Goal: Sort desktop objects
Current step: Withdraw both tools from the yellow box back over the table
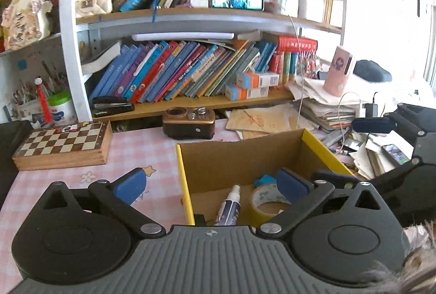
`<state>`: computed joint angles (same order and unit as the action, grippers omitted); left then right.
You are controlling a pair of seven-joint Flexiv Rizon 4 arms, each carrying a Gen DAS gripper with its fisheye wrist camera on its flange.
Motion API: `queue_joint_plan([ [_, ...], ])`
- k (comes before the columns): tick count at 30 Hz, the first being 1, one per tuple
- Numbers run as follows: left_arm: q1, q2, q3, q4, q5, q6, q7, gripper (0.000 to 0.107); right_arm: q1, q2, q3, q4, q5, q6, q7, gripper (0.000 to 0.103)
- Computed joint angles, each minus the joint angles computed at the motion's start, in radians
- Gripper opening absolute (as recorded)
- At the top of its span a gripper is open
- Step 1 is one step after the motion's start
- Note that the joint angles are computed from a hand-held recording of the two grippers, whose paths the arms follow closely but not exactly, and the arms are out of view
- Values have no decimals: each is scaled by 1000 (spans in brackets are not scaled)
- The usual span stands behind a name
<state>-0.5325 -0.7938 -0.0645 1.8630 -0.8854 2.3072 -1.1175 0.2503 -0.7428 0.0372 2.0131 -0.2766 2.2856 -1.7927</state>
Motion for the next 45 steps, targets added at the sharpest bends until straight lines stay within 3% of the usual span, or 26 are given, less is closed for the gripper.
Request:
queue_joint_plan([
  [8,41,65,-31,163,111,97,-189,103,73,44,-8,86,212,91,32,91],
  [13,70,102,-28,256,188,121,-280,103,130,79,-16,138,344,74,89,91],
  [21,118,151,-12,392,314,140,-390,103,287,113,-64,206,564,46,98,91],
  [34,153,173,12,584,446,183,-506,103,532,124,-101,287,845,16,126,91],
  [45,193,180,22,680,533,228,-572,103,676,132,-125,329,952,-28,178,91],
])
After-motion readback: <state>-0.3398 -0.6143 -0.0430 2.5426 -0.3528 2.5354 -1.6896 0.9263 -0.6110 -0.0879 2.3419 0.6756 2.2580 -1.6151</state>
